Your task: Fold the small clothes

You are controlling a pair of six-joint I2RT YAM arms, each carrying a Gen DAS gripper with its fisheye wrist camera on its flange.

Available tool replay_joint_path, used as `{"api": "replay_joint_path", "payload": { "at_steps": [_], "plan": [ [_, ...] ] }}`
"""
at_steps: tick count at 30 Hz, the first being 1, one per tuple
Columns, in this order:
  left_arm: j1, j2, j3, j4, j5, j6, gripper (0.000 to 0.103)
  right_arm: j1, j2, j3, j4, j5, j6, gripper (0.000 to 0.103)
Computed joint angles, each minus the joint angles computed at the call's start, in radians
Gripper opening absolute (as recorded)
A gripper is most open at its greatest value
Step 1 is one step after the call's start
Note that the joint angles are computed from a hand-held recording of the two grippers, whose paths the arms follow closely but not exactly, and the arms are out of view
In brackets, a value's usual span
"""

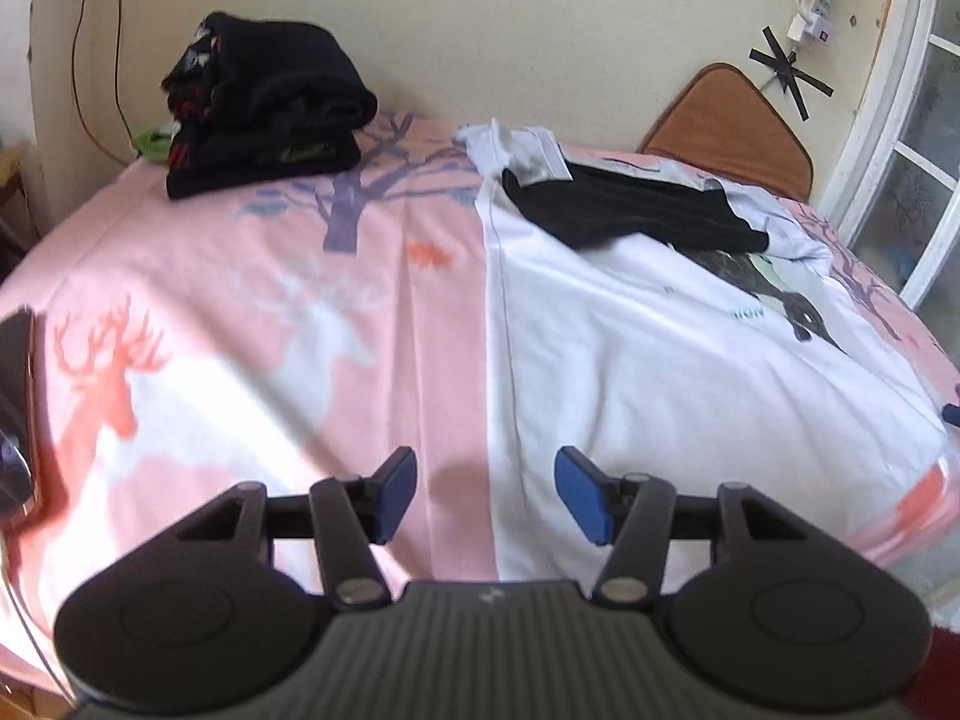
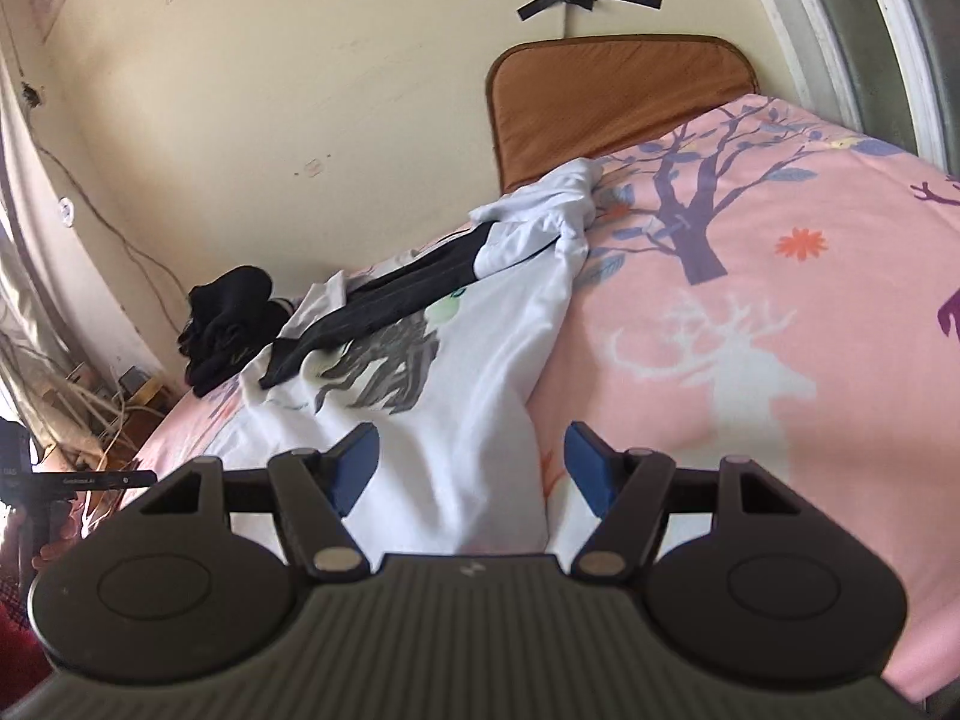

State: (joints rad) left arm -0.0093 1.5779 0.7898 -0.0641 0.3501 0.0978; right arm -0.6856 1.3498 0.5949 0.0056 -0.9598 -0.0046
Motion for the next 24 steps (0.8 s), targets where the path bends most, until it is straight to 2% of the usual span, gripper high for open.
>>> {"api": "replay_joint_path", "payload": {
  "at_steps": [1, 3, 4, 5, 6, 8, 9, 10, 11, 12, 13, 14, 15, 17, 20, 22, 24],
  "plan": [
    [0.011, -0.009, -0.02, -0.013, 0.034, 0.0, 0.052, -0.001, -0.002, -0.023, 0.014, -0.013, -0.017, 0.071],
    [-0.005, -0.06, -0.109, 0.061, 0.023, -0.008, 0.049, 0.034, 0.008, -0.049, 0.055, 0.008, -0.02, 0.07],
    [-0.032, -0.084, -0.137, 0.084, -0.017, -0.008, 0.031, 0.058, 0.025, -0.045, 0.051, 0.022, -0.031, 0.065],
    [-0.052, -0.101, -0.143, 0.072, -0.044, -0.001, 0.011, 0.085, 0.041, -0.028, 0.015, 0.026, -0.053, 0.029],
    [-0.063, -0.117, -0.141, 0.049, -0.051, -0.003, 0.005, 0.095, 0.043, -0.006, -0.042, 0.011, -0.072, 0.009],
    [-0.053, -0.186, -0.167, 0.045, -0.009, -0.017, 0.005, 0.07, -0.009, -0.001, -0.059, -0.066, -0.023, 0.01],
    [-0.031, -0.236, -0.183, 0.045, 0.043, -0.028, 0.005, 0.039, -0.04, -0.005, -0.04, -0.134, 0.023, 0.01],
    [-0.009, -0.277, -0.194, 0.048, 0.083, -0.043, 0.005, -0.008, -0.061, -0.016, 0.03, -0.227, 0.107, 0.008],
    [0.009, -0.302, -0.195, 0.059, 0.104, -0.069, 0.005, -0.045, -0.072, -0.065, 0.248, -0.297, 0.304, 0.009],
    [0.024, -0.309, -0.192, 0.076, 0.109, -0.097, 0.005, -0.086, -0.044, -0.143, 0.633, -0.324, 0.616, 0.012],
    [0.027, -0.29, -0.173, 0.099, 0.094, -0.132, 0.005, -0.112, 0.014, -0.192, 0.959, -0.299, 0.87, 0.019],
    [0.024, -0.261, -0.152, 0.107, 0.064, -0.161, 0.005, -0.126, 0.062, -0.211, 1.118, -0.266, 0.985, 0.04],
    [0.018, -0.23, -0.13, 0.103, 0.032, -0.181, 0.005, -0.135, 0.068, -0.213, 1.109, -0.228, 0.979, 0.047],
    [-0.008, -0.191, -0.12, 0.115, -0.014, -0.191, 0.005, -0.131, -0.021, -0.181, 0.733, -0.182, 0.72, 0.047],
    [-0.037, -0.192, -0.153, 0.137, -0.055, -0.154, 0.005, -0.142, -0.119, -0.202, 0.389, -0.137, 0.369, 0.047],
    [-0.022, -0.19, -0.155, 0.119, -0.031, -0.14, 0.005, -0.142, -0.142, -0.222, 0.27, -0.081, 0.204, 0.047],
    [-0.012, -0.196, -0.142, 0.086, -0.013, -0.13, 0.005, -0.114, -0.105, -0.221, 0.225, -0.04, 0.152, 0.047]
  ]
}}
